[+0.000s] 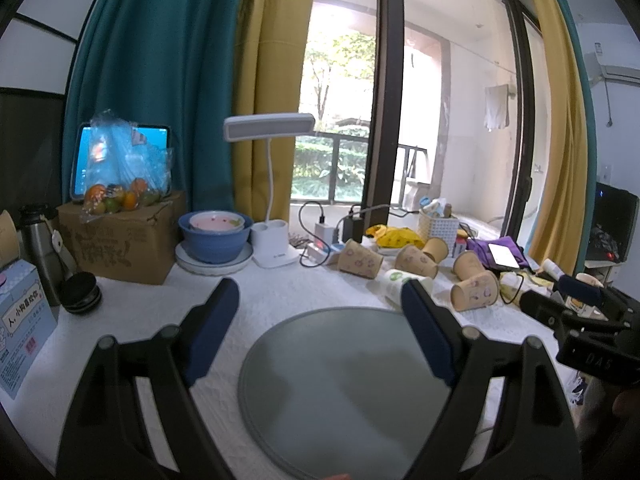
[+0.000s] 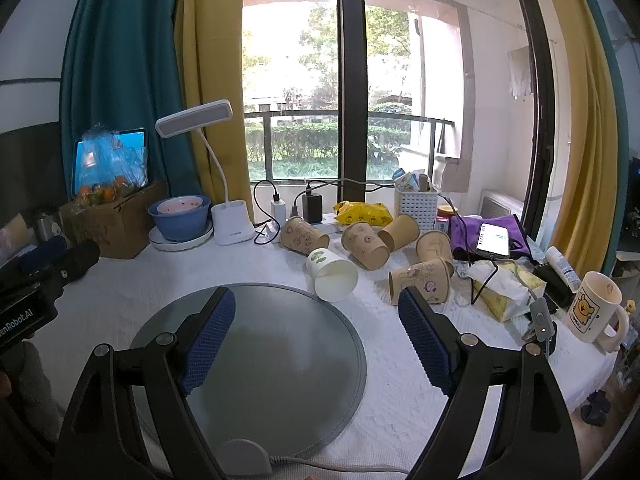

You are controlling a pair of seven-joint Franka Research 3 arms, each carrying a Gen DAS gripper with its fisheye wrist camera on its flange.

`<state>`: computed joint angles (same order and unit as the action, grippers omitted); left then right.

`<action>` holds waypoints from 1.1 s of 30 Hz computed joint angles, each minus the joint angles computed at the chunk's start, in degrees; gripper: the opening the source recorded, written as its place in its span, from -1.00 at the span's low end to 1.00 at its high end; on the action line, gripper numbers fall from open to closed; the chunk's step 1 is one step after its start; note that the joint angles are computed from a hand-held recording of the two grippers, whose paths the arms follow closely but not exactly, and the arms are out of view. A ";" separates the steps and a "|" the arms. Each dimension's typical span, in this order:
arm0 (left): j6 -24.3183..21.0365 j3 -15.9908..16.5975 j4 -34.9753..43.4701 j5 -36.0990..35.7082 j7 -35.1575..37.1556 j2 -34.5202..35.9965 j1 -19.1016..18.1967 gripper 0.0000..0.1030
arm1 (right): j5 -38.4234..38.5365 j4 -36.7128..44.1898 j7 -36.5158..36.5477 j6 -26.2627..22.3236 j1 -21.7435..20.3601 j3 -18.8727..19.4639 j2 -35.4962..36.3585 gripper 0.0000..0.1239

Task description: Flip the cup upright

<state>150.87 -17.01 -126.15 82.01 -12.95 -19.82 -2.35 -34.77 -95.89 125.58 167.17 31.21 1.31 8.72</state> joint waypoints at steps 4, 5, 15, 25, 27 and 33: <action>0.12 0.16 0.04 -0.33 0.28 0.06 -0.08 0.64 | 0.29 -0.03 -0.23 0.08 -0.05 0.05 0.06 0.39; 0.24 0.27 0.03 -0.67 0.64 -0.03 -0.10 0.64 | 0.15 -0.07 -0.09 0.09 0.02 -0.02 0.03 0.39; 1.92 1.02 3.63 -5.23 9.16 4.80 -0.50 0.64 | -1.95 1.38 2.71 -0.99 0.14 -1.90 1.89 0.39; 2.90 4.06 19.93 -18.02 34.48 22.03 -5.55 0.64 | 3.98 5.17 1.18 -3.96 -2.44 -4.17 6.96 0.39; 2.09 4.73 24.84 -21.30 40.97 26.33 -7.16 0.64 | 5.35 6.64 0.51 -4.90 -2.84 -4.94 8.45 0.39; -2.96 4.99 41.27 -34.93 62.45 39.72 -10.28 0.64 | 10.54 10.02 -1.53 -7.26 -3.97 -6.35 11.99 0.39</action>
